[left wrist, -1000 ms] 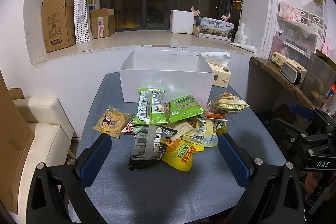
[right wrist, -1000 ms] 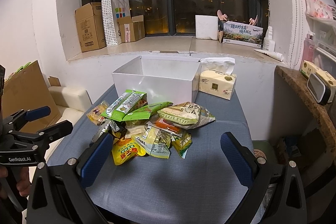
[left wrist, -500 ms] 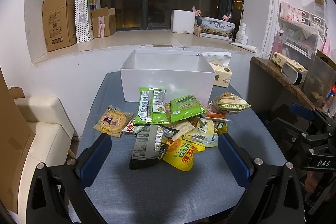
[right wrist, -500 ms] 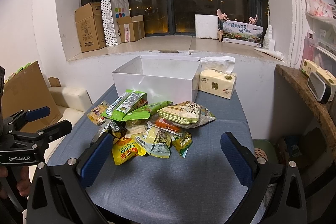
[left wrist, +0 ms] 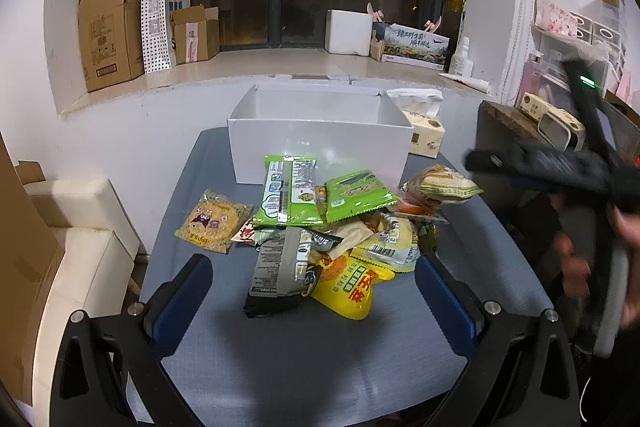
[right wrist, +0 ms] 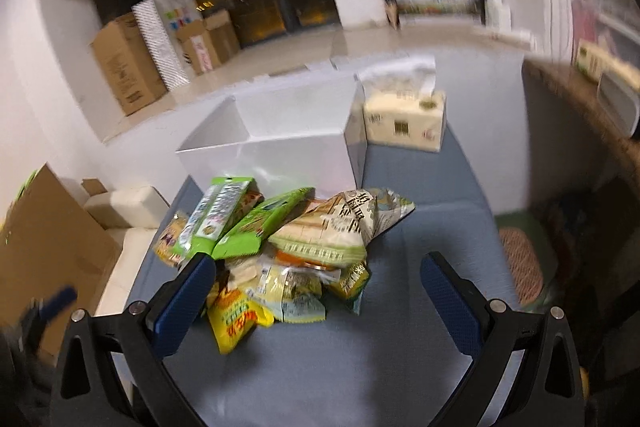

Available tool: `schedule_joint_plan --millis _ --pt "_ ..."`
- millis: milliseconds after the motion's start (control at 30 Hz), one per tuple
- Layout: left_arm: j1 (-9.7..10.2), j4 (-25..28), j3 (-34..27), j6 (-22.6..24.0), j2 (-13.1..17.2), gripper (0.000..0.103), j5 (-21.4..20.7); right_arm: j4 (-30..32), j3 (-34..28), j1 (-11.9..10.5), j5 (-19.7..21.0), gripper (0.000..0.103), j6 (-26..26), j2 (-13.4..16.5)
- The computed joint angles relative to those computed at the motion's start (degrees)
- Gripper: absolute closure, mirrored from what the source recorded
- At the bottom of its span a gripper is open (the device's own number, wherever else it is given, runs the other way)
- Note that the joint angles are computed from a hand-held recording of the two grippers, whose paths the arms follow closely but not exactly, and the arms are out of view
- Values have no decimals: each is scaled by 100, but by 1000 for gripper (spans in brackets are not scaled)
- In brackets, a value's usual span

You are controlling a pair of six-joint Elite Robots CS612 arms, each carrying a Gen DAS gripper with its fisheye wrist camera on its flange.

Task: Organize snacks
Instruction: 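Grasp the patterned bread bag with the right gripper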

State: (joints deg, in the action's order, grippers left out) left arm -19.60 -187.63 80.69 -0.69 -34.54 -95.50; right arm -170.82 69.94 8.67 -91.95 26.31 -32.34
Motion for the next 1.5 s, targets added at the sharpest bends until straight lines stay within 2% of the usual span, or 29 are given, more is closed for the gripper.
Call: schedule_joint_plan --millis 133,233,367,467,567,600,633,667,700,800,867,1000,1200,1300,1400,1500 --pt "25 42 -51 -62 33 0 -6 871 -672 -180 537 0 422 265" --pt "48 83 -107 -100 69 0 22 1941 -1275 -320 964 0 825 500" --pt "77 235 -240 -182 144 0 29 2863 -1843 -509 1873 0 1257 833" --pt "94 372 -357 -199 211 0 32 2850 -1961 -606 2441 0 1458 1003" --pt "95 518 -462 -195 267 0 58 2675 -1943 -655 2675 1 1628 1069" --pt "94 590 -508 -186 292 0 64 2540 -1896 -680 2797 5 1684 1075" --pt "93 619 -530 -183 305 0 71 2522 -1889 -697 2836 29 1670 1084" --pt "93 662 -564 -182 325 0 74 2738 -1928 -700 2773 49 1545 1083" --pt "92 714 -600 -179 344 0 65 2743 -1930 -711 2809 50 1474 1093" --pt "88 849 -710 -170 403 0 58 2460 -1783 -744 2950 53 1397 1073" --pt "82 959 -791 -145 439 0 48 2213 -1594 -750 2912 61 1282 983" --pt "84 1122 -922 -58 496 0 -24 1226 -1013 -815 3077 62 1301 742" --pt "79 1385 -1159 4 609 0 248 94 -291 -850 3030 62 1251 369" --pt "139 1597 -1393 -106 708 0 108 -437 19 -814 2809 62 1112 182" --pt "152 1772 -1678 -210 823 0 146 -708 212 -724 2459 62 899 61" --pt "134 2014 -2011 -153 948 0 198 -859 281 -635 2282 62 789 36"
